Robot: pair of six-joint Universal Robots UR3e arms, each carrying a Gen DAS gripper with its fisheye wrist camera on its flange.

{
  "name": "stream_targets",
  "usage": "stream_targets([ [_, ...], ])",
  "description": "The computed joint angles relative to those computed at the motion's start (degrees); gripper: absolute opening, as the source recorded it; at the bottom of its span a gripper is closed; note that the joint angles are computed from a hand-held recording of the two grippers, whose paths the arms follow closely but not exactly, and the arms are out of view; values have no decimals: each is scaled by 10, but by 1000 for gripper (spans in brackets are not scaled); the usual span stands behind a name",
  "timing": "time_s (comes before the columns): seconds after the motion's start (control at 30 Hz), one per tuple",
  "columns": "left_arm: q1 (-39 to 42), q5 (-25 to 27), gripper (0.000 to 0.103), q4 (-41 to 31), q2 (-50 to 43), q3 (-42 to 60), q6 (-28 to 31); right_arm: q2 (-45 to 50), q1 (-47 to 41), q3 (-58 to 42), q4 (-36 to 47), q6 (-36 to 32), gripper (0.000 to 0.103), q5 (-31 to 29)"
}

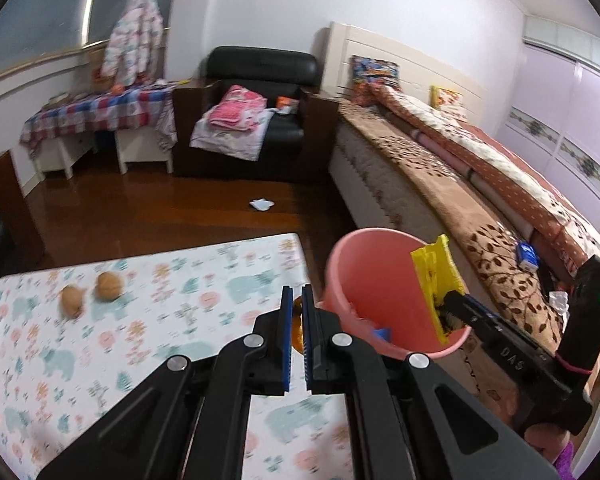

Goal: Collect trash
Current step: 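Carry the crisp with the left tool while the right tool carries the yellow bag to the bucket, then open both tools over the pink bucket to drop the crisp and bag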

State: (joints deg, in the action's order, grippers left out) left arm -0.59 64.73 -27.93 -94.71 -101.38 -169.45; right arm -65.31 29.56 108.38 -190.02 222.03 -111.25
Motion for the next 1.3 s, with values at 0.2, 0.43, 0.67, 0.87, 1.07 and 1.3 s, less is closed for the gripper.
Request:
stream_targets([
  [0.2,-78,31,4,-4,-78,89,-18,-14,-32,66,-47,12,10,16],
  [0.43,-144,73,4,-26,-170,183,-30,-13,-58,110,-84,24,10,36],
  [0.67,-170,90,4,-44,-221,226,-31,-4,-66,123,-100,34,10,45],
  [0.87,-175,88,26,-34,-227,222,-27,2,-74,128,-111,36,10,55],
  [1.07,-171,86,39,-16,-211,195,-27,4,-83,137,-123,40,11,64],
  [1.3,-163,79,43,-5,-185,161,-20,5,-79,139,-128,43,24,54],
])
